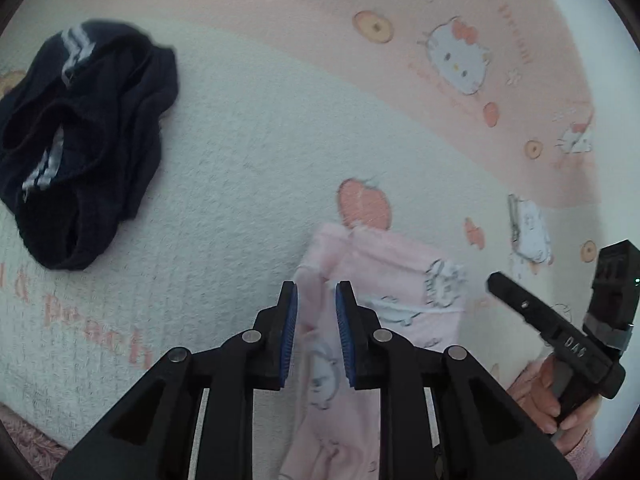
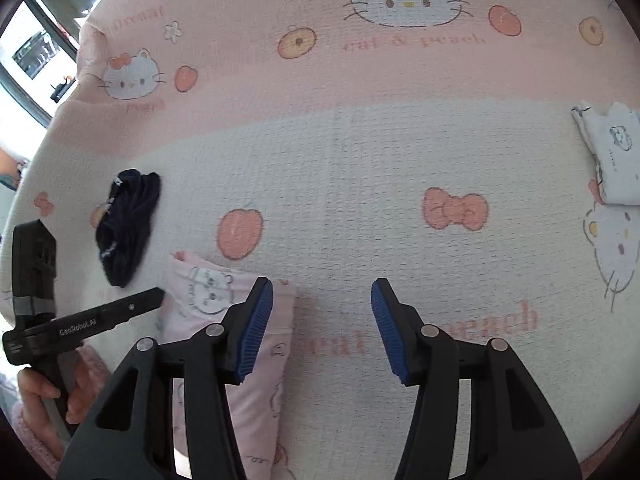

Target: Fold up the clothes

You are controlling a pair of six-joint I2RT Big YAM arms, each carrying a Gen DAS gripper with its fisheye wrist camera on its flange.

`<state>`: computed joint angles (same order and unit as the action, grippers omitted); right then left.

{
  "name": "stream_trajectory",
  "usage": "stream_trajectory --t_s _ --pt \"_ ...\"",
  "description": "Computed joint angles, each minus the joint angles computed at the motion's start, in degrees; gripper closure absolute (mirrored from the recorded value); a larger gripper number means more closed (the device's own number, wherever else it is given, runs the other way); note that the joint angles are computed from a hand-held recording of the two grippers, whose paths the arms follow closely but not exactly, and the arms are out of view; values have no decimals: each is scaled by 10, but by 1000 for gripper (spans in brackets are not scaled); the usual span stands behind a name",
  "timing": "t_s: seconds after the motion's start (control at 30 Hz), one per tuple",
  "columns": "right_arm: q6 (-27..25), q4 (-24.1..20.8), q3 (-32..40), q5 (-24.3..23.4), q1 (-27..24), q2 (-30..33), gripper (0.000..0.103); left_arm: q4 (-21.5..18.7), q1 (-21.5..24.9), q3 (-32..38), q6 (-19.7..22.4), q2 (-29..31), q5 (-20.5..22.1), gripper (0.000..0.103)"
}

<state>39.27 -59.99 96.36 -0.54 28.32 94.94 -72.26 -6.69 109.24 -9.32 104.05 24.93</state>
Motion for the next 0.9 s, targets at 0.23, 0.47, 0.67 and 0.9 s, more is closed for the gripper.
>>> stream_trajectory --t_s 0.23,0.47,0.67,0.9 --pt "-84 -82 85 55 35 67 50 -35 -34 70 20 55 -27 77" --pt "-27 -87 57 73 24 33 49 -73 -23 58 10 17 -59 74" --pt "-52 -73 9 48 82 4 49 -100 -51 -7 54 -23 -93 65" --pt "-72 -89 -33 61 117 2 49 -137 -58 -53 91 -46 -194 42"
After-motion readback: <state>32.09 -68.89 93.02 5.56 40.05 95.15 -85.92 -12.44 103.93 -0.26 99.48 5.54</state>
